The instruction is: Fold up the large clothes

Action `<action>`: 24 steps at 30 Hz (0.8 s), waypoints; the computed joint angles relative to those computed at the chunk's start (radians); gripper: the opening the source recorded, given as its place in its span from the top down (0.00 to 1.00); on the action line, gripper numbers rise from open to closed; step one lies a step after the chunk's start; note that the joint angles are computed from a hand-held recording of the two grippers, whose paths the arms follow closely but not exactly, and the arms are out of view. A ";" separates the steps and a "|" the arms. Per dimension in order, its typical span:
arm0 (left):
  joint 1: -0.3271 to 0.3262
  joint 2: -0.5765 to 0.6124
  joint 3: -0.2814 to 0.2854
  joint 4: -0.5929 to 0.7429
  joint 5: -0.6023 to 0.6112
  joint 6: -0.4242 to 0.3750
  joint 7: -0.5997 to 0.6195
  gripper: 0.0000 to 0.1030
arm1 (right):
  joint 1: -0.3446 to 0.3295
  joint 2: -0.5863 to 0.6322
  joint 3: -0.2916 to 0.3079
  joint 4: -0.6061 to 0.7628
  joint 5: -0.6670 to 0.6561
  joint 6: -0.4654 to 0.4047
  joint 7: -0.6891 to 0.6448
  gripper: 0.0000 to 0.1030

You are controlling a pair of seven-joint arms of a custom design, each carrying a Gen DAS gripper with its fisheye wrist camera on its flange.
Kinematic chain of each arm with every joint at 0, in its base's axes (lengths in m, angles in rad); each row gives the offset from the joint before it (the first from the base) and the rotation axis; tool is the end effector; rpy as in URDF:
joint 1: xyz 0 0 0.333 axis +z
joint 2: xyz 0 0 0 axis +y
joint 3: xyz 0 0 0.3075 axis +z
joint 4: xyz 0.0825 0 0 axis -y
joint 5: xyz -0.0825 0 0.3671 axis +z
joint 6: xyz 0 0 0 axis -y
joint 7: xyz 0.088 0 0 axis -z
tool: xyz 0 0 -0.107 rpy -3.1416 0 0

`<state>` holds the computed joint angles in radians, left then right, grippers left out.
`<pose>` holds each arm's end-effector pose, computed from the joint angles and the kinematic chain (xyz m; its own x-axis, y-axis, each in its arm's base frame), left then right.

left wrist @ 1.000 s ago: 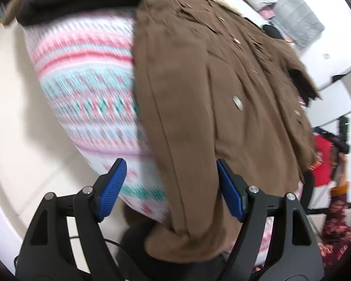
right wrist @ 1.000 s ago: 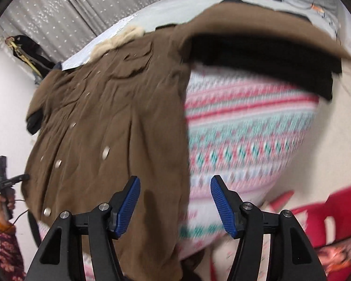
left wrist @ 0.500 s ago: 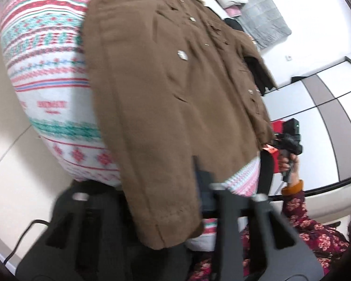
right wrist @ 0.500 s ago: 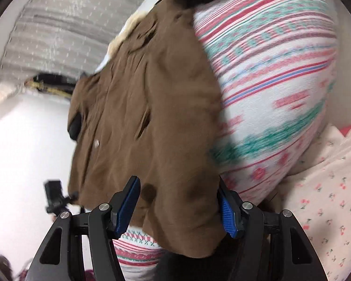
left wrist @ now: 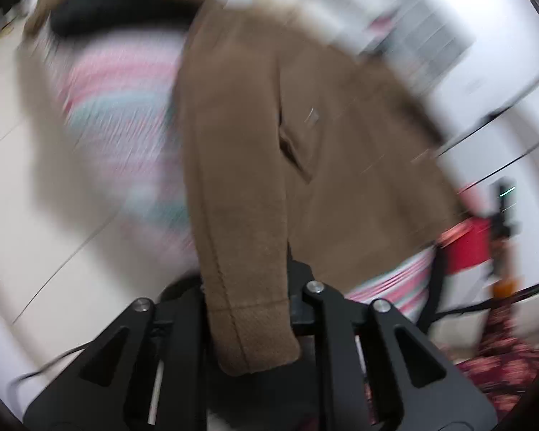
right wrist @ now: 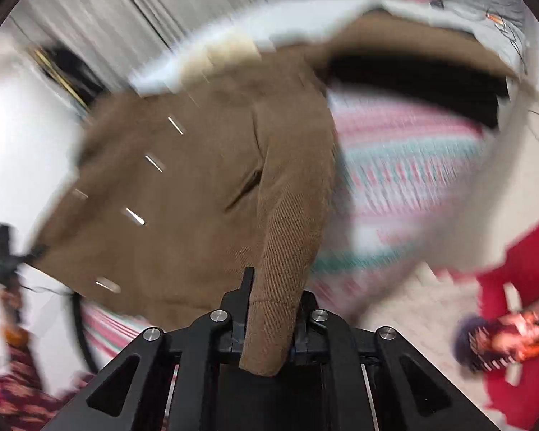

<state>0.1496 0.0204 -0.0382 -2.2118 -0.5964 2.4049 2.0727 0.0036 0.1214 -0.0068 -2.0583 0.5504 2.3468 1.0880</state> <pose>0.5320 0.0558 0.3890 -0.0300 -0.9343 0.3552 -0.9585 -0.0739 -0.2755 0.5733 0.0060 0.3969 0.1624 -0.9258 -0.3414 -0.9601 -0.0684 -0.2713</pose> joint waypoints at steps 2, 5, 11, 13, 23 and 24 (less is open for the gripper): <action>-0.001 0.042 -0.001 -0.002 0.041 0.013 -0.046 0.69 | 0.033 0.067 -0.008 0.019 -0.194 -0.026 0.131 0.79; -0.006 -0.003 -0.002 -0.035 0.097 0.090 -0.081 0.56 | 0.031 0.082 0.000 0.004 -0.270 0.001 0.180 0.64; -0.038 -0.046 -0.014 -0.042 0.075 0.293 0.001 0.35 | 0.029 -0.006 -0.005 -0.030 -0.323 0.169 0.227 0.49; -0.060 0.006 -0.030 0.018 0.032 0.341 0.032 0.30 | 0.031 0.018 0.008 0.006 -0.282 0.233 0.227 0.44; -0.093 0.421 -0.105 0.491 0.095 0.397 -0.010 0.27 | 0.078 0.376 0.114 0.449 -0.316 0.253 0.286 0.39; -0.086 0.465 -0.115 0.536 0.100 0.402 -0.014 0.27 | 0.080 0.418 0.125 0.501 -0.322 0.251 0.287 0.39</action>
<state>0.0633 0.4852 -0.1528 -1.6754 -0.4964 2.8066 2.0588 0.0833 0.5393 0.1179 -1.5570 0.2284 2.5980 1.3755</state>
